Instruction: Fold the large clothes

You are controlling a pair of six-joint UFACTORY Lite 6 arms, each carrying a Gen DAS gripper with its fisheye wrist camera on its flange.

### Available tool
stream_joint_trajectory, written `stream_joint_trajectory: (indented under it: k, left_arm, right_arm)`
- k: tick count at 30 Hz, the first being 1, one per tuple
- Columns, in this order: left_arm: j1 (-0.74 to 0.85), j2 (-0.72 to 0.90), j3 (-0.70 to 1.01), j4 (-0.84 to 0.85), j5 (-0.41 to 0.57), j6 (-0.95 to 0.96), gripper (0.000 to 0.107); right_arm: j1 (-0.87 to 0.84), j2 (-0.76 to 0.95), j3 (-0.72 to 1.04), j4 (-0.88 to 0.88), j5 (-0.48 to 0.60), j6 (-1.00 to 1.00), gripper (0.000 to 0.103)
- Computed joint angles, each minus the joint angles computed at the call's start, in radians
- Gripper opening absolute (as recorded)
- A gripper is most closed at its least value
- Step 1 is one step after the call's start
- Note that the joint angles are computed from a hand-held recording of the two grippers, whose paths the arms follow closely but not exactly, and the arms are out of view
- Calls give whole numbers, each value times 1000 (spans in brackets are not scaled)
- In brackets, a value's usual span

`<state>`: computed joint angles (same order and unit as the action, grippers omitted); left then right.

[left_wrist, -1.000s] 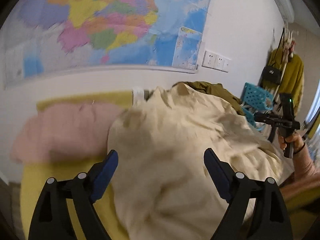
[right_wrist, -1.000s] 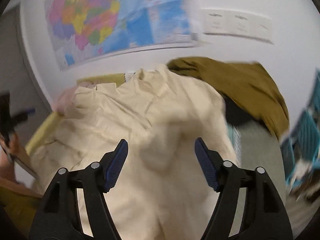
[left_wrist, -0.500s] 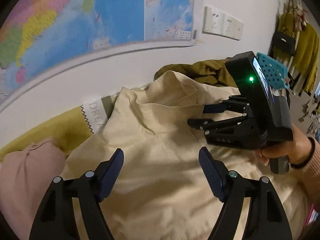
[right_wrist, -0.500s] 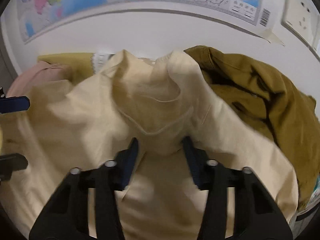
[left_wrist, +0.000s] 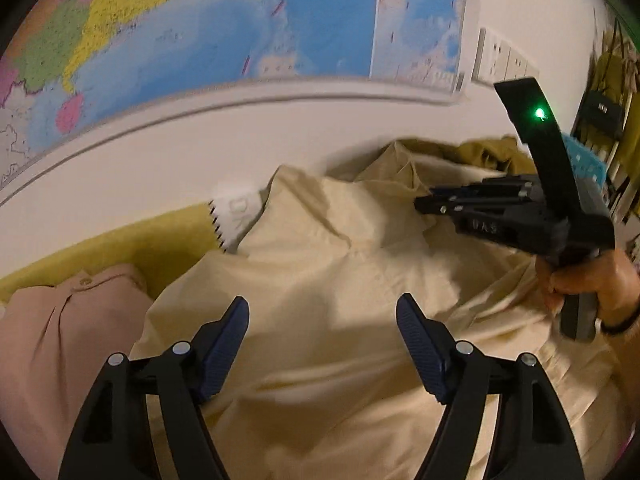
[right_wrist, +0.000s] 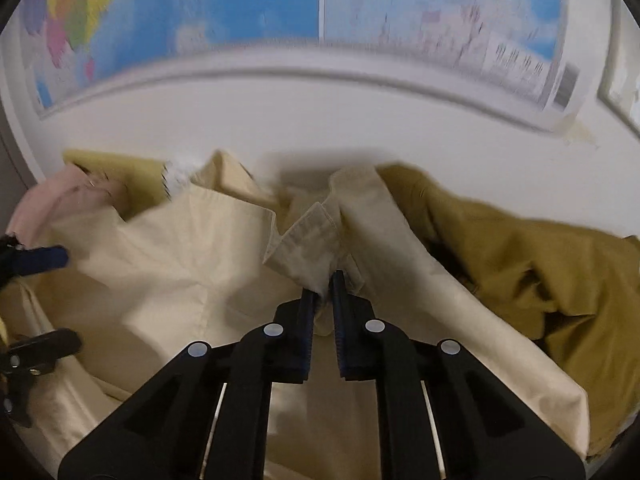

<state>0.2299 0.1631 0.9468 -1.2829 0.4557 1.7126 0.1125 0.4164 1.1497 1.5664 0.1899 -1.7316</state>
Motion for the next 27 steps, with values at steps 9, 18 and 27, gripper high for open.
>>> stream_joint_trajectory:
  k: [9, 18, 27]
  left_arm:
    - [256, -383, -306, 46, 243, 233, 81]
    - [244, -359, -482, 69, 11, 314, 85]
    - [1009, -476, -383, 388, 728, 340, 90]
  right_arm:
    - [-453, -612, -494, -357, 506, -13, 60]
    - [-646, -483, -690, -389, 383, -221, 48]
    - [-1452, -556, -570, -776, 1134, -335, 76]
